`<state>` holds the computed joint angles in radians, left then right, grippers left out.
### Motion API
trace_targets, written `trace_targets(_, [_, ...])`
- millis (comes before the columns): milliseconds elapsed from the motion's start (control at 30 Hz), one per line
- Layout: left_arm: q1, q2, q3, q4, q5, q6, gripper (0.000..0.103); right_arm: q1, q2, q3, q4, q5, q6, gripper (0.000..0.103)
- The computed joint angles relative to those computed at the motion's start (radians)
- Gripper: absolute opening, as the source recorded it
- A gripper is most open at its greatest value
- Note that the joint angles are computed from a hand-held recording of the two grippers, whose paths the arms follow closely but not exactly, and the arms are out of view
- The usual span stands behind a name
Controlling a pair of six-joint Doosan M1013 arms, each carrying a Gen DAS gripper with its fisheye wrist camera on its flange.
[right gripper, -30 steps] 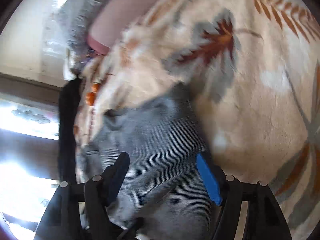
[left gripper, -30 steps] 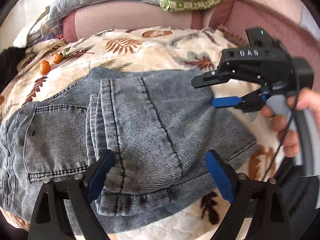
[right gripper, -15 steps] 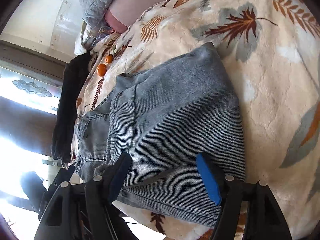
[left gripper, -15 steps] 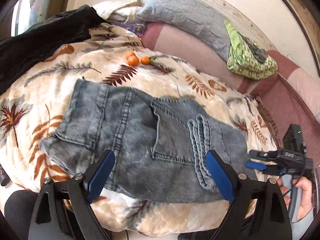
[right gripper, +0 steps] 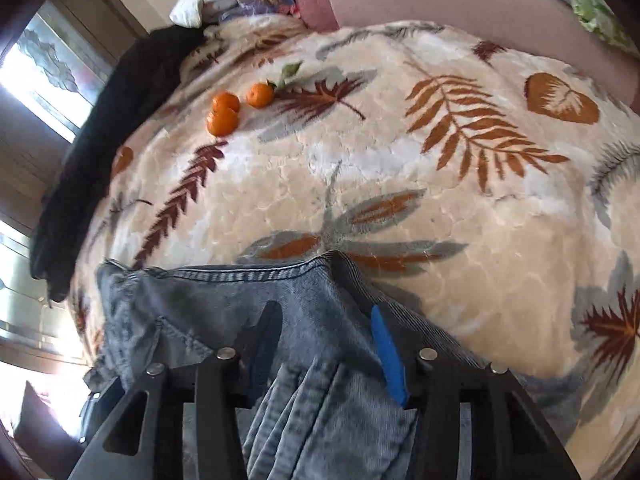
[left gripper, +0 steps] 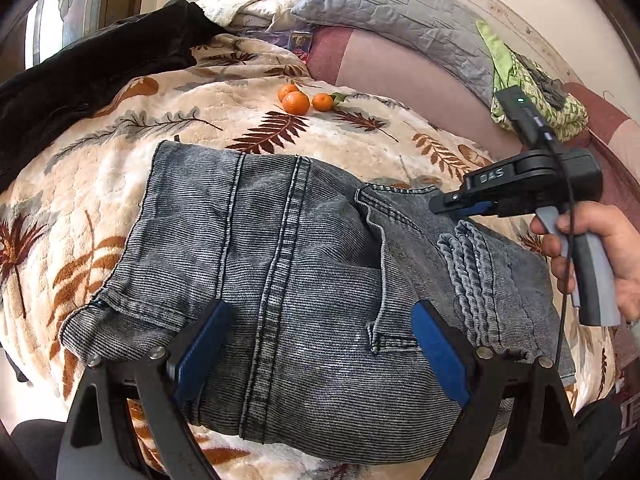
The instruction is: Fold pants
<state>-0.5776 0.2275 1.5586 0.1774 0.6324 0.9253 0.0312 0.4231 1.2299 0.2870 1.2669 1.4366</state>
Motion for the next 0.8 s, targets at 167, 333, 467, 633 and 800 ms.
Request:
trace_targets(167, [-0.001,-0.002,0.006,-0.001,-0.006,0.027,0.092,0.040,-0.012,0.011,-0.188,-0.110,0.061,0.002])
trace_targets(333, [-0.001,-0.004,0.009,0.002,-0.011,0.032,0.092,0.008,-0.048,0.046,-0.135,-0.172,0.133,0.004])
trace_targets(467, [-0.005,-0.003,0.007,0.020,-0.006,0.011,0.092,-0.020,-0.127,0.113,0.024,-0.216,0.057,0.005])
trace_targets(633, [-0.011,0.001,0.000,0.049,0.010,-0.019,0.092,-0.020,-0.078,0.119,-0.031,-0.083,0.139,0.039])
trace_targets(800, [-0.018,0.001,0.002,0.079,0.016,-0.025,0.092,-0.040,-0.162,0.180,0.018,-0.239,0.133,0.054])
